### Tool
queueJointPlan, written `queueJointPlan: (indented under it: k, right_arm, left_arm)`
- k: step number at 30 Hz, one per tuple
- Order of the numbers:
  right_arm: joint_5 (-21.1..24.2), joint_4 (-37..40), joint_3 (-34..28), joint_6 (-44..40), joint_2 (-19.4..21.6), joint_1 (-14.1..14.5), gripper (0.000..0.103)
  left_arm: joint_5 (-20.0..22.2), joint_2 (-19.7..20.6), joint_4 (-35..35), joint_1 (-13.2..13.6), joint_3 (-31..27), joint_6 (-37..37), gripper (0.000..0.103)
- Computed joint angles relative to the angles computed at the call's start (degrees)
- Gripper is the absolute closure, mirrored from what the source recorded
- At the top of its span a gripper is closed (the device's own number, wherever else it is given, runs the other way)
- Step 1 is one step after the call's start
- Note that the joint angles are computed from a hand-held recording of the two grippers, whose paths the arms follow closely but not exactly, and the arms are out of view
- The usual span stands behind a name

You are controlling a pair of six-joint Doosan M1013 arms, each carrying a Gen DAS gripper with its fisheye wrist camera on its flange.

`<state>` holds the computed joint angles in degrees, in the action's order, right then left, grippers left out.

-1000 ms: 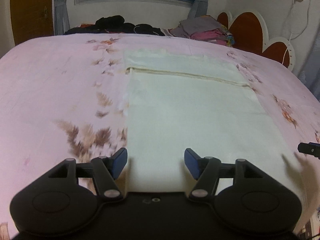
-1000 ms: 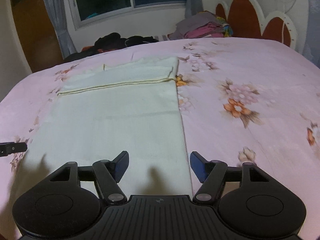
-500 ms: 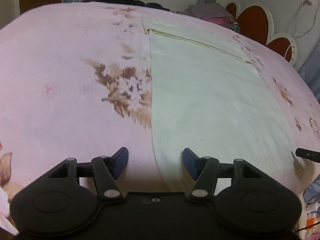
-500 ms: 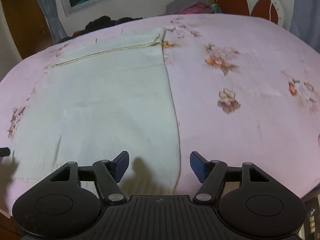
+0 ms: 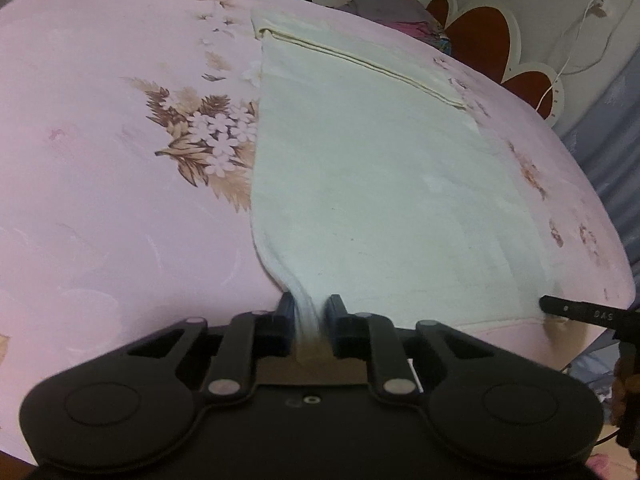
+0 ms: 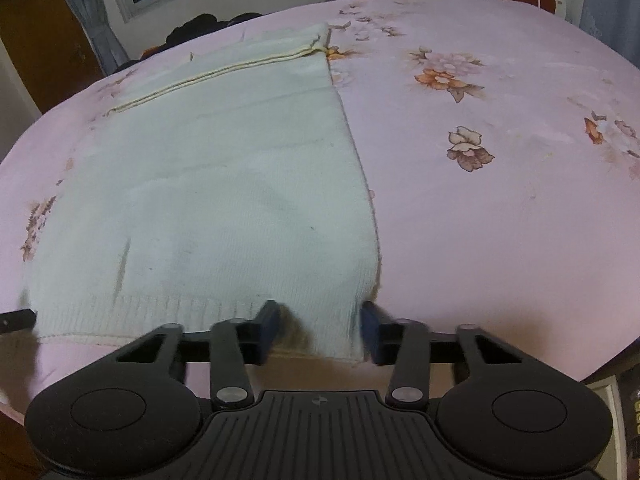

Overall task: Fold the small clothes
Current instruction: 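Grasp the sweater hem with the left tool while the right tool grasps it too, then lift the hem with both tools and fold it over toward the collar, then open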

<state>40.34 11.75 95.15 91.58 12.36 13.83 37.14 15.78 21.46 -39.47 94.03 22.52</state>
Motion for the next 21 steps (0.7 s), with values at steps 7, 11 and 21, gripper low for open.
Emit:
queueJointPlan:
  k: [7, 11, 21]
  right_arm:
    - [0.50, 7.66, -0.79, -4.17, 0.06, -1.00, 0.094]
    - [-2.06, 10.79, -1.79, -6.09, -0.28, -1.23, 0.095]
    - [-7.23, 15.98, -10.34, -9.27, 4.74, -2.07, 0.095]
  left_arm:
    - [-4.89, -0.96, -2.14, 1.79, 0.97, -1.12, 0.098]
    - [-7.38, -1.10, 2.59, 2.57, -0.06, -3.57, 0.098]
    - [-9.24, 3.17, 14.85, 5.65, -7.93, -9.41, 0.098]
